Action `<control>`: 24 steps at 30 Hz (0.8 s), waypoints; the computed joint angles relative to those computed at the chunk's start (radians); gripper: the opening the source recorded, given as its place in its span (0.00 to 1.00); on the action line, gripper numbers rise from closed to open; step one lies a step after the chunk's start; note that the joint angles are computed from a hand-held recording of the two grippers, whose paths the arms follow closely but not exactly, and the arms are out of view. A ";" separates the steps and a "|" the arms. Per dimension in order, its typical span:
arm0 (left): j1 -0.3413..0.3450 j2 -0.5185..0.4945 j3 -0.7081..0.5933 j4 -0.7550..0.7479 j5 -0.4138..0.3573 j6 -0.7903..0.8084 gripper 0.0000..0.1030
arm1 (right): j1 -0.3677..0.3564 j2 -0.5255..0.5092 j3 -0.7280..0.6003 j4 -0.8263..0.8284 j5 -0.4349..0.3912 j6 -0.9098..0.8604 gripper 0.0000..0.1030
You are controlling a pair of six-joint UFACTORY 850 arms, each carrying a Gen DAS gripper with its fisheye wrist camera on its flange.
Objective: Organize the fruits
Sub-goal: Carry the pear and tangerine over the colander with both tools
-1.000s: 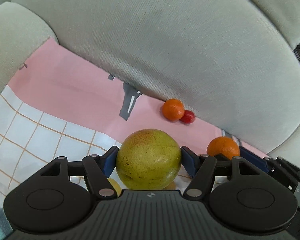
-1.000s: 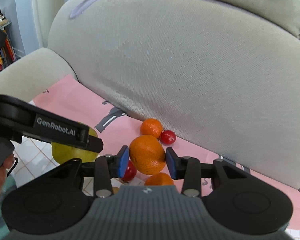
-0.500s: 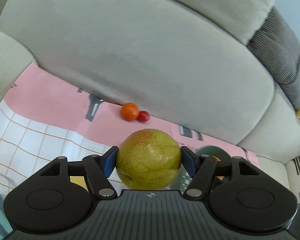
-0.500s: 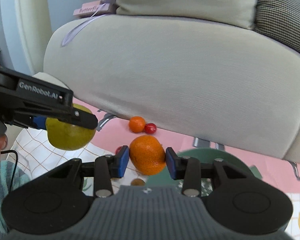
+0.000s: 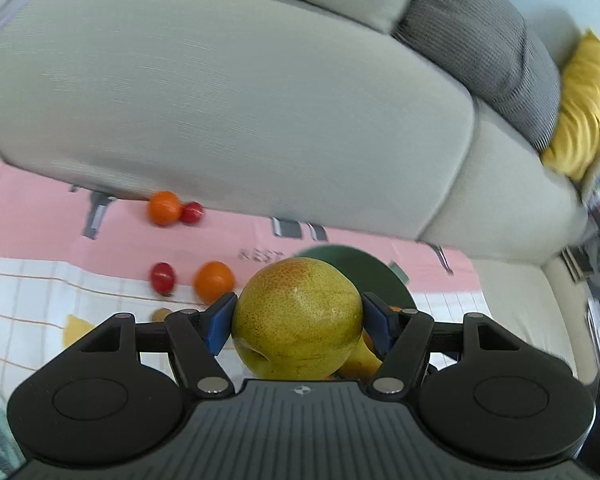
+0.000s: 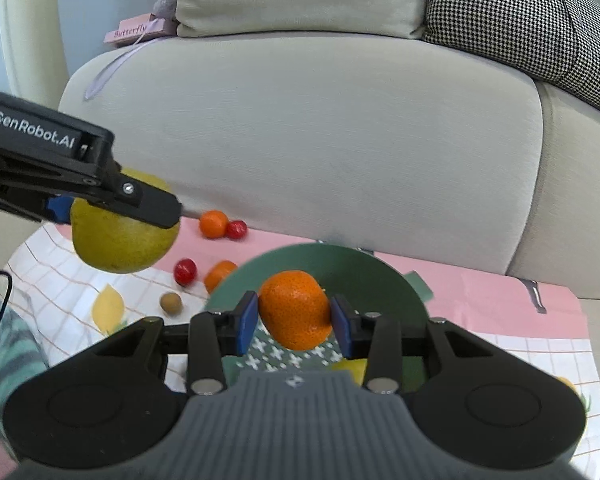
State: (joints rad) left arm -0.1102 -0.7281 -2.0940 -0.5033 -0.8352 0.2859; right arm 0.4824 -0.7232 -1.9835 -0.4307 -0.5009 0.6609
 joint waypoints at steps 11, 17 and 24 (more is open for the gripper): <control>-0.043 -0.058 -0.041 0.048 -0.081 0.041 0.74 | -0.021 -0.025 -0.006 0.054 -0.045 -0.115 0.36; -0.055 -0.111 -0.109 0.094 -0.109 0.040 0.74 | -0.034 -0.056 -0.037 0.071 -0.065 -0.159 0.36; -0.073 -0.182 -0.204 0.177 -0.165 0.040 0.74 | -0.036 -0.120 -0.125 0.070 -0.109 -0.235 0.36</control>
